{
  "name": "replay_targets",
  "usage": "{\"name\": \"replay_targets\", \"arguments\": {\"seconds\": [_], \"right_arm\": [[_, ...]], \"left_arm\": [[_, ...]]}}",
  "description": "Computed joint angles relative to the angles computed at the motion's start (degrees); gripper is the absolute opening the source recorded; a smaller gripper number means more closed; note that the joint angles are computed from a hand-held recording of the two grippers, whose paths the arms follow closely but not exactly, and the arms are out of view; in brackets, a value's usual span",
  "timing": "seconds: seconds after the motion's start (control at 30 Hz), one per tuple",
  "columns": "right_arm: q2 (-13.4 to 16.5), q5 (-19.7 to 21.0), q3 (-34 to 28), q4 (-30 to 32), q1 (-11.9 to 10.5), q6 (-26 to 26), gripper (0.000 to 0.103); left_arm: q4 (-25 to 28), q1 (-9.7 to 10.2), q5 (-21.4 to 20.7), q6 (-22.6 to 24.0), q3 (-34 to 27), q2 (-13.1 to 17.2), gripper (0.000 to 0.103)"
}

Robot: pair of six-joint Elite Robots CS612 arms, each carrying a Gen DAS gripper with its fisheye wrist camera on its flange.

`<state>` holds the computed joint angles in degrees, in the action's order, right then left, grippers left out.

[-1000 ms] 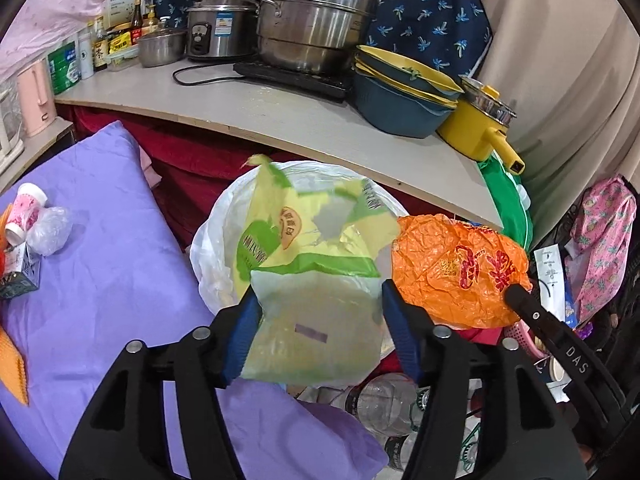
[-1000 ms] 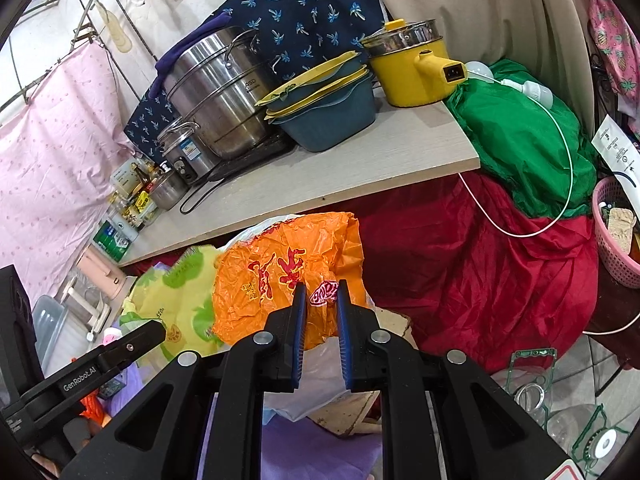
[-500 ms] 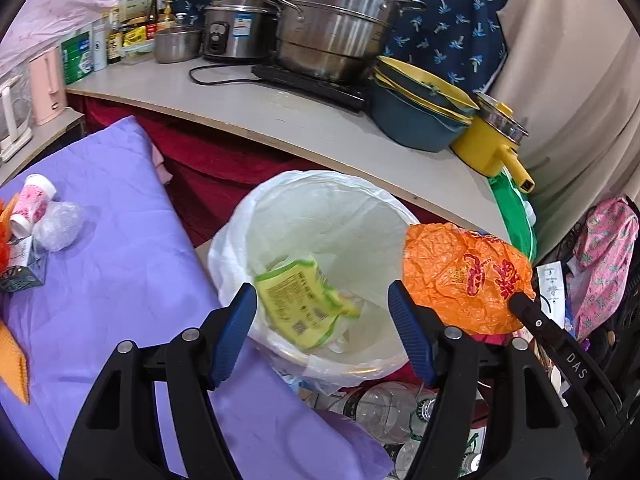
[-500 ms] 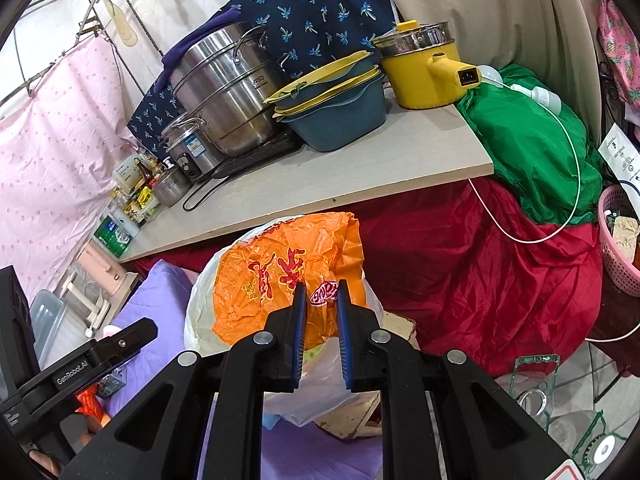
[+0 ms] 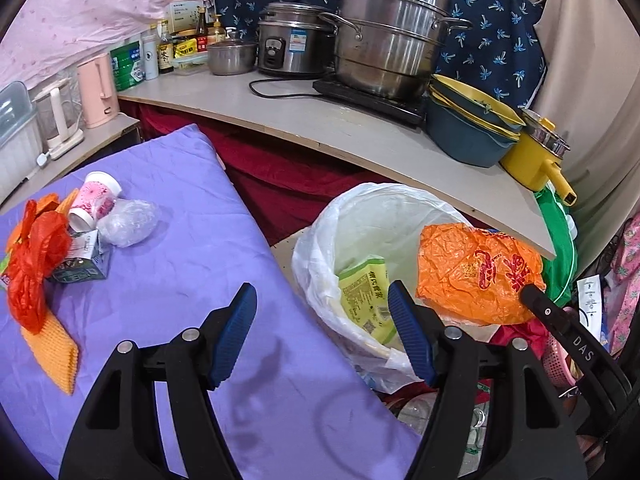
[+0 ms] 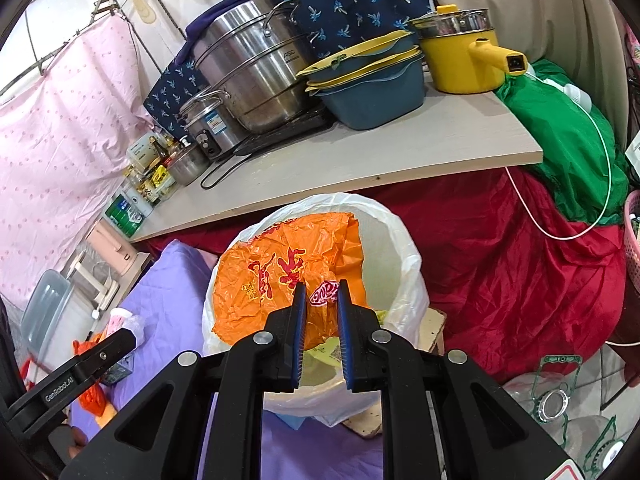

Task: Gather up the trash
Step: 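Open both tools to drop the snack bag and orange bag into the bin, then move both open tools back over the remaining trash on the table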

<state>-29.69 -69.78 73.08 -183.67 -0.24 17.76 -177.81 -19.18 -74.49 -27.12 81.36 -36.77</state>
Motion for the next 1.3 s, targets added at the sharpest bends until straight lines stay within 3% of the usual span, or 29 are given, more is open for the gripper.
{"name": "replay_targets", "arguments": {"seconds": [0.5,1.0,1.3], "right_arm": [[1.7,-0.3,-3.7,3.1,1.2,-1.7,0.018],[-0.8,1.0,0.8,0.4,1.4,-2.2,0.032],[-2.5,1.9,3.6,-1.1,2.0,-3.6,0.033]], "left_arm": [[2.0,-0.29,3.6,-0.6,1.0,-0.3,0.065],[0.5,-0.59,5.7,-1.8,4.6,-2.0,0.065],[-1.0,-0.67,6.6,-2.4,7.4,-3.4,0.065]]}}
